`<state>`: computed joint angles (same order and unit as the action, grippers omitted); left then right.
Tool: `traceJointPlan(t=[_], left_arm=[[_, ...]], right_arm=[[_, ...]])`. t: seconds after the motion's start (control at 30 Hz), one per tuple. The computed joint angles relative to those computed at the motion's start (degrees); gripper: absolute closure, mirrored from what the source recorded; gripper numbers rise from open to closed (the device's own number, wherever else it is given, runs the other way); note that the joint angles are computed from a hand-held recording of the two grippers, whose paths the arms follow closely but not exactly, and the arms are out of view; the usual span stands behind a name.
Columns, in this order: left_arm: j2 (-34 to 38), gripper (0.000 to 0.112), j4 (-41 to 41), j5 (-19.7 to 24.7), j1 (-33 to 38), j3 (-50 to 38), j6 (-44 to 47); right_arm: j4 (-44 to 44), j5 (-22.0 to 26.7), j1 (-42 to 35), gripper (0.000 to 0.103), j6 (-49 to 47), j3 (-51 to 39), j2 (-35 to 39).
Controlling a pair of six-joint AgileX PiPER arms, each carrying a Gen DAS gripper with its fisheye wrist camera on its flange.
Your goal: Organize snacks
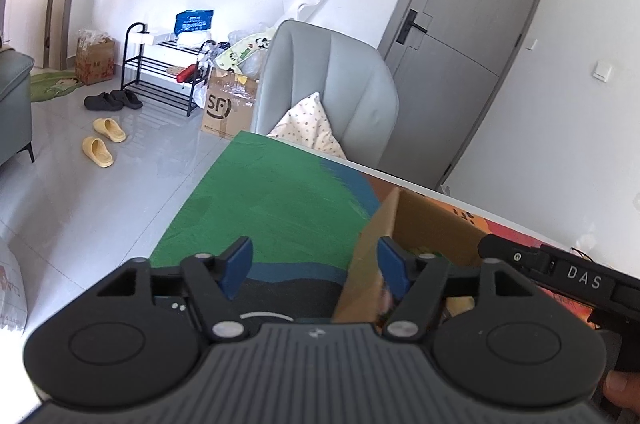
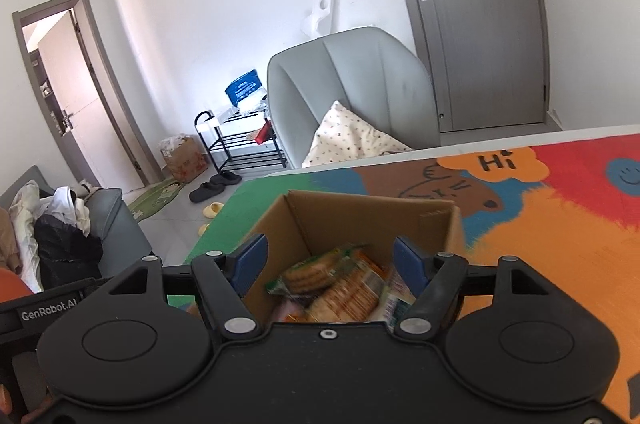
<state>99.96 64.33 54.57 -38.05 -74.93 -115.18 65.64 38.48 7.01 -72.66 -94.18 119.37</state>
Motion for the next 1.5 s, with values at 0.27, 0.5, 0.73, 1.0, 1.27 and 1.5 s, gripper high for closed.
traceJointPlan(t=[0.27, 0.5, 0.73, 1.0, 1.27, 1.5], left_arm=[[1.8, 0.031, -0.2, 2.5, -3.4, -3.8, 2.2], [4.7, 0.025, -2.1, 5.5, -5.5, -8.8, 6.4], [7.2, 0.016, -2.6, 9.9, -8.5, -14.0, 11.4], [7.7, 0.012, -4.3, 10.2, -9.8, -17.2, 16.1], [8.4, 0.010, -5.2, 11.3, -12.0, -20.3, 21.1], [8.7, 0.009, -7.0, 11.2, -14.0, -21.9, 24.9]], right_arm=[[3.0, 1.2, -4.6, 0.029, -3.8, 5.3, -3.6], [6.0, 3.4, -9.0, 0.019, -8.0, 9.8, -6.7], [9.2, 4.4, -12.8, 0.003, -11.6, 14.2, -10.1], [11.8, 5.0, -16.5, 0.000, -14.2, 18.5, -13.2], [14.8, 5.2, -20.7, 0.000, -18.1, 23.9, -17.7], [12.1, 3.5, -22.2, 0.000, -16.6, 25.8, -21.1]])
